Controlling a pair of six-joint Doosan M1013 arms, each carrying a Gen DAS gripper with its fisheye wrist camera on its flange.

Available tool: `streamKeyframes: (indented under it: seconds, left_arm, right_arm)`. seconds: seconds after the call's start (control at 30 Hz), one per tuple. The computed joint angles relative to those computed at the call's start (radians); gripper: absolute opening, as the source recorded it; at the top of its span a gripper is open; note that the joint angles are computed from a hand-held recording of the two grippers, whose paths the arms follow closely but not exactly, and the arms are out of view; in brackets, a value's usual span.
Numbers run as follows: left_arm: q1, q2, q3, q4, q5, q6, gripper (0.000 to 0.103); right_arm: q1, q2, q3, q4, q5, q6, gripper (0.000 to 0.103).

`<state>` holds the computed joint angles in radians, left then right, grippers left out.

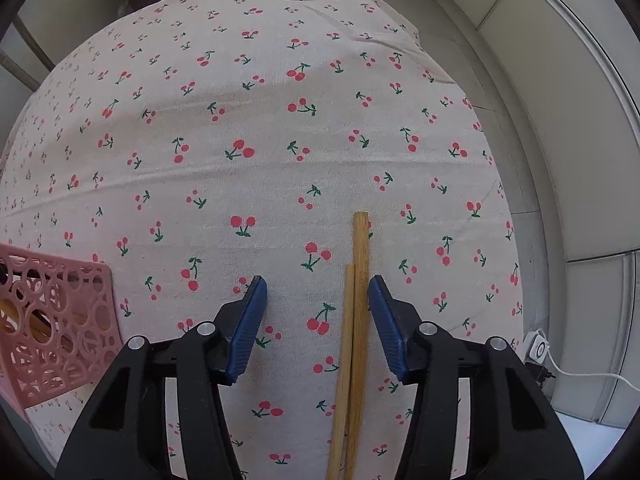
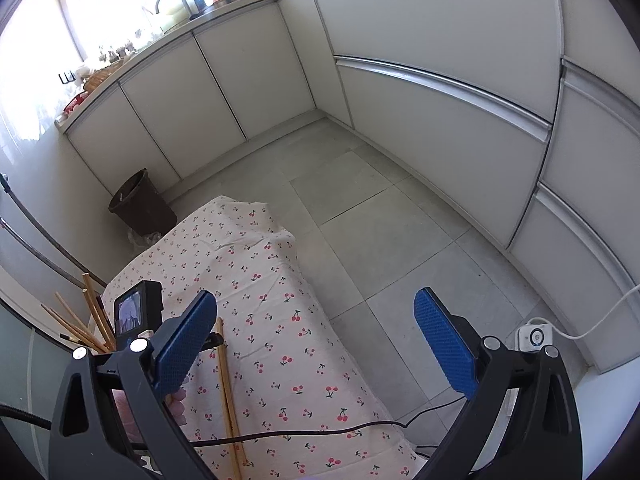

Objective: Organize utensils
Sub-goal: 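Lower the left tool onto a bamboo chopstick and close it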

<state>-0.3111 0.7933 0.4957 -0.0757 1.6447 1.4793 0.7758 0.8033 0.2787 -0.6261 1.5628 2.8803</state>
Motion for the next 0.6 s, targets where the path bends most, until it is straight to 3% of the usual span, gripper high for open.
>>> streamKeyframes:
  seconds: [0.13,0.33,0.5,0.6]
  left_arm:
    - [0.008,0.008,-0.022,-0.018,-0.018,-0.02,0.044]
    - [0.006,0.027,-0.052,0.006,0.032,0.009,0.04]
    - [-0.021,0.045,-0.073,0.056,0.056,0.054,0.039]
    - [-0.037,0.051,-0.084,0.077,0.074,0.056,0.031]
  right_arm:
    - [0.0,0.006,-0.012,-0.001,0.007,-0.012,0.096]
    - [-0.003,0.022,-0.039,0.014,0.022,-0.036,0.096]
    - [-0.005,0.037,-0.069,0.027,0.039,-0.051,0.096]
    - [-0.01,0.056,-0.103,0.047,0.051,-0.075,0.096]
